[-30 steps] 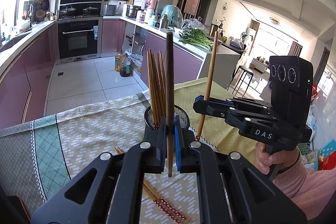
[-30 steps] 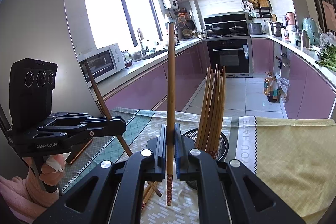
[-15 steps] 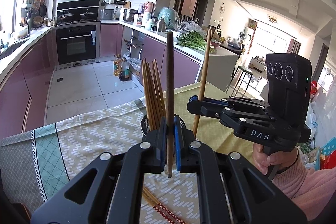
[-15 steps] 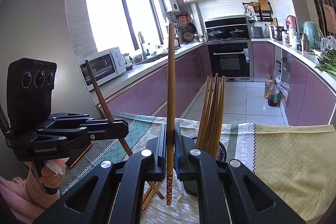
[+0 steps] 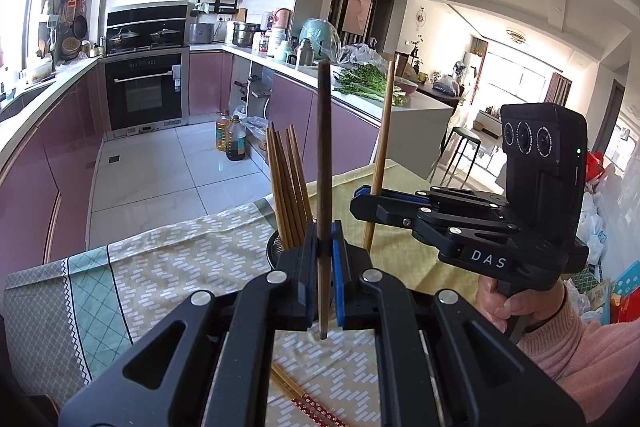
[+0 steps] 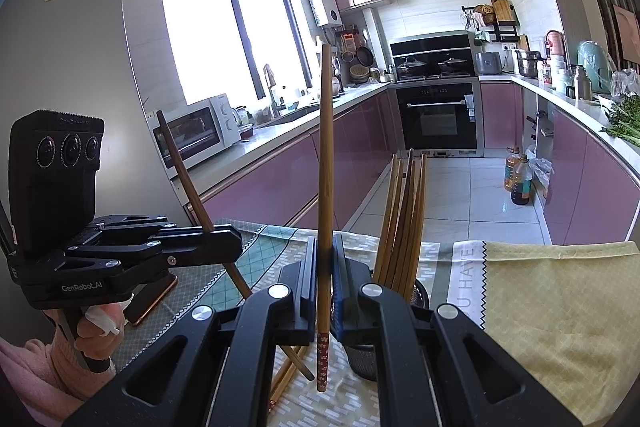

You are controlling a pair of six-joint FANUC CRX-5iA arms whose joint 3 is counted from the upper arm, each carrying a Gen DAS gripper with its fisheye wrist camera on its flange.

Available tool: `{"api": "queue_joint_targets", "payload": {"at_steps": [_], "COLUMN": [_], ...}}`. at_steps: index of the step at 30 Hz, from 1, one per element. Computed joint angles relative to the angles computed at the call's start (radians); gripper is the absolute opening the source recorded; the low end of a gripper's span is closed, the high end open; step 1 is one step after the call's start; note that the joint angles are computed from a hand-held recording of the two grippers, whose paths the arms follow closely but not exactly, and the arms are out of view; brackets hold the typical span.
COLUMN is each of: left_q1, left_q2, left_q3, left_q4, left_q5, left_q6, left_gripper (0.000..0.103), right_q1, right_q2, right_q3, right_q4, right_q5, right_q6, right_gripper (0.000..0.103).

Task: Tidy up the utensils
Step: 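Lower both chopsticks into the mesh cup, pushing them down among the others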

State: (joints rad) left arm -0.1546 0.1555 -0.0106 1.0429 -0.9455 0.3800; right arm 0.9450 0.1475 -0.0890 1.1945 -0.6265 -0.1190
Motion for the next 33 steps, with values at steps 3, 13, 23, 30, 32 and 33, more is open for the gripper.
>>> {"api": "queue_joint_targets", "payload": {"at_steps": [3, 13, 23, 30, 32, 33], "left_q1": [0.000, -0.005, -0.029, -0.046, -0.049, -0.050], "left_q2": [-0.002, -0.010, -0.009, -0.004, -0.005, -0.004], "left_q3": [0.003, 0.014, 0.041, 0.053, 0.051, 0.052], "left_q4": [0.010, 0.036, 0.053, 0.050, 0.052, 0.054], "left_q5": [0.001, 0.015, 0.044, 0.066, 0.070, 0.073], "left_q6": [-0.007, -0.024, -0.037, -0.031, -0.032, -0.032], "left_gripper": [0.007, 0.007, 0.007, 0.007, 0.007, 0.007], "right_q1": [-0.006, -0.020, -0.024, -0.024, -0.024, -0.026], "right_q2": [0.000, 0.001, 0.005, 0.010, 0.012, 0.015], "right_q3": [0.002, 0.013, 0.027, 0.035, 0.039, 0.041], "right_q4": [0.010, 0.032, 0.039, 0.044, 0.045, 0.046], "right_q5": [0.007, 0.023, 0.009, -0.005, -0.009, -0.010], "right_q6": [-0.003, 0.003, 0.015, 0.017, 0.017, 0.017], "right_gripper": [0.006, 0.006, 0.006, 0.006, 0.006, 0.006]}}
